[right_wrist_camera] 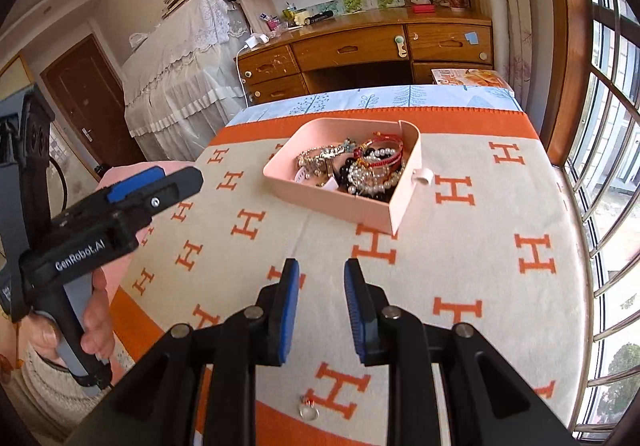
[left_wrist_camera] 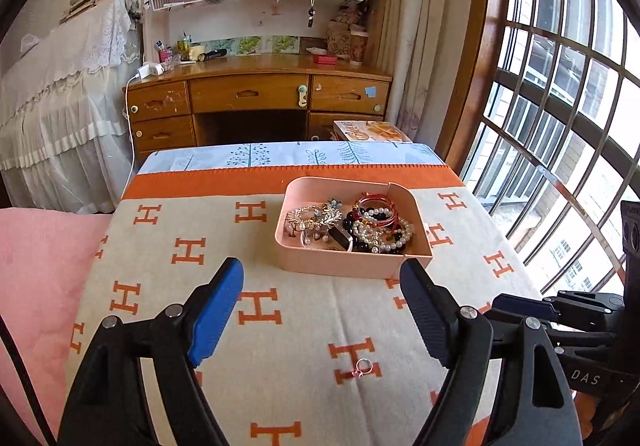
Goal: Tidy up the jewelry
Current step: 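Withdraw both tools from the box toward the two rings, then grasp a pink-stone ring with the left tool while the right tool grasps the other ring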
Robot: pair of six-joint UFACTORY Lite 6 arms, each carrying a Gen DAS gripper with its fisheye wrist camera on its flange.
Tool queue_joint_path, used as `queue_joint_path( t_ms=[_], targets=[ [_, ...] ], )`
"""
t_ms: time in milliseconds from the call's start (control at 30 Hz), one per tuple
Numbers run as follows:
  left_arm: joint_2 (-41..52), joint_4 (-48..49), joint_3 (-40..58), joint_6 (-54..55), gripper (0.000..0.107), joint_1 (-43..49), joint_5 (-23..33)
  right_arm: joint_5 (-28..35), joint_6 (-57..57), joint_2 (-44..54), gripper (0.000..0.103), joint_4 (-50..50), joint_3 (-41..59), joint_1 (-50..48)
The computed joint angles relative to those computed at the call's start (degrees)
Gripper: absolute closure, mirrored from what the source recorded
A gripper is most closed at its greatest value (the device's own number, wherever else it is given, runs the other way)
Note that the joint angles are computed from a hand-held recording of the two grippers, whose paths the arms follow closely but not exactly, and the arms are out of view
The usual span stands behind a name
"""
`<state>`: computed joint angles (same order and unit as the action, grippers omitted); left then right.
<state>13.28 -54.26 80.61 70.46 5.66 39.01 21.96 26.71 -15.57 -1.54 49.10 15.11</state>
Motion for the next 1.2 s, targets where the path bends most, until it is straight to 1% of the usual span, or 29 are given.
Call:
queue_joint_path(
  t_ms=[67,167,333,467,567,700,967,1067,1200],
  targets=[
    [-2.7,-2.1,-3.9,4.0,0.028,0.8,-0.1,0.6,9.7,-3.1,0.08,-8.7,-3.5,3.2],
    [-4.2,-3.6,-7.9,8.4,0.028,1.8,0.5,1.3,19.2,-6.4,0.079,-16.7,-8.1,7.2],
    [-3.3,-6.4,-13.2,16.9,0.028,3.7,2.4,-0.8,26.5,-9.1,0.08,-21.8,-14.9,11.5],
    [-2.6,-10.4,-17.5,26.2,0.028,4.2,1.6,-3.1,31.2,-10.2,0.079,-24.9,-19.9,14.8],
    [-1.3,-12.1,-19.3,31.2,0.028,4.4,0.7,-3.2,38.8,-10.1,0.08,-31.7,-22.5,18.5],
    [0.3,-12.6,-21.0,34.3,0.028,4.2,-0.8,-2.9,46.5,-9.0,0.08,-38.4,-23.7,22.3],
    [1.4,-13.7,-23.0,37.3,0.028,4.3,-2.0,-3.7,51.4,-6.4,0.079,-43.8,-23.6,23.2],
    [1.3,-13.9,-23.3,38.2,0.028,4.1,-2.0,-1.8,55.6,-4.8,0.079,-48.4,-22.6,25.2],
    [1.7,-13.8,-23.1,38.7,0.028,3.5,-2.1,2.3,61.7,-1.9,0.079,-54.5,-20.9,29.1]
  ],
)
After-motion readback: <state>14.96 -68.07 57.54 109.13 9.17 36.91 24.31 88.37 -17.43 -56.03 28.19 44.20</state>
